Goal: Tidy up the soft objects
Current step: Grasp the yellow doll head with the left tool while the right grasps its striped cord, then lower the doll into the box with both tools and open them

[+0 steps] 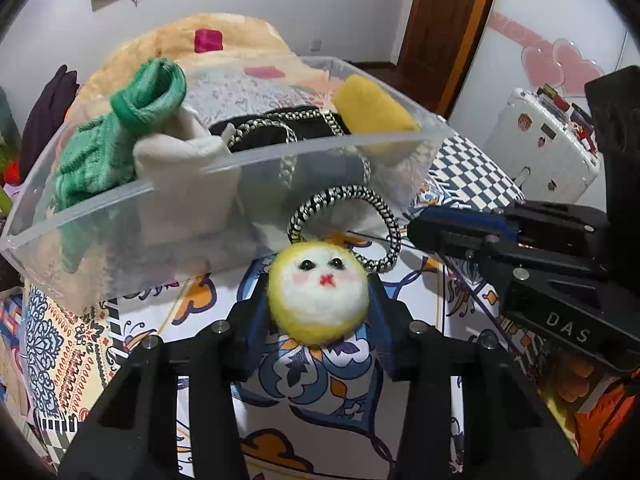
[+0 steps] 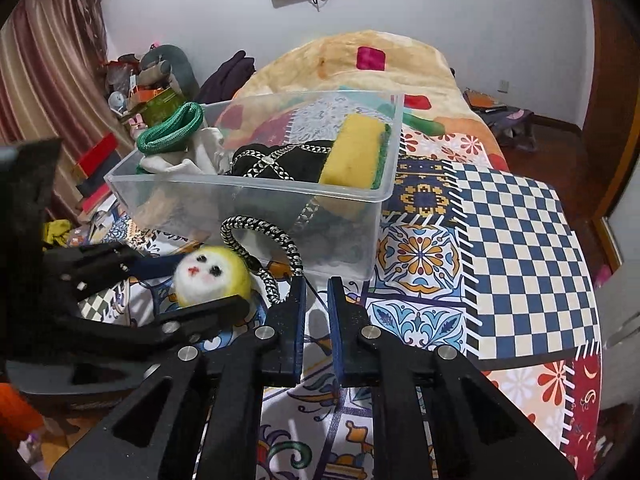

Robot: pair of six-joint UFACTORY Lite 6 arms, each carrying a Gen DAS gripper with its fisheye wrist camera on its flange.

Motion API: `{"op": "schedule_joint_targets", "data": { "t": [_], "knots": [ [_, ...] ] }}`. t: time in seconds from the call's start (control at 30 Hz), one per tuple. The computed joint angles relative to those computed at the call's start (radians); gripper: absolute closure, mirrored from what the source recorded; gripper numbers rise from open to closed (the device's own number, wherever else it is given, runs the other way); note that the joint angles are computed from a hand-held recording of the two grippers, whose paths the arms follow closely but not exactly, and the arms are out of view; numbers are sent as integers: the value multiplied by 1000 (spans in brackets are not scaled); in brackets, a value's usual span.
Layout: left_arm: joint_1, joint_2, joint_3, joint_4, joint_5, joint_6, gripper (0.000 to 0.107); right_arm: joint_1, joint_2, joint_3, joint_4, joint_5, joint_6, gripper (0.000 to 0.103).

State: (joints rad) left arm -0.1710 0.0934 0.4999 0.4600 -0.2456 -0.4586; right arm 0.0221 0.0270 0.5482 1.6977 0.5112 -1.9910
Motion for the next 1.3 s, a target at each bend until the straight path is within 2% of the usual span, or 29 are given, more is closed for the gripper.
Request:
{"op": "schedule_joint_targets", "data": {
  "t": [0.13,0.27,0.47,0.53,0.6,0.7,0.83,1.1,1.3],
  "knots": [
    [33,-46,-54,13,-32,-6,62,-1,2,4,-20,2,20,88],
    [141,-98,-124,160,-84,-101,62,37,15,18,-8,-19,26,71],
    [279,-148,-182,332,-142,-200,62,130,73,71,27,-80,52,70],
    [311,-172,-204,330,-157,-183,62,158,80,72,62,-111,31,72],
    [341,-199,-225,329,-168,-168,62,171,67,58,111,-127,-15,89],
    [381,-247,-238,410,-174,-233,62,173,40,33,173,-124,-74,94],
    [435,-341,-261,524,-174,-325,62,163,-21,-10,216,-105,-122,96],
    [538,-555,-266,825,-191,-597,62,118,-193,-62,139,-51,-51,96],
    [575,-582,-209,886,-203,-658,62,99,-304,-69,87,-17,15,96]
  ]
}}
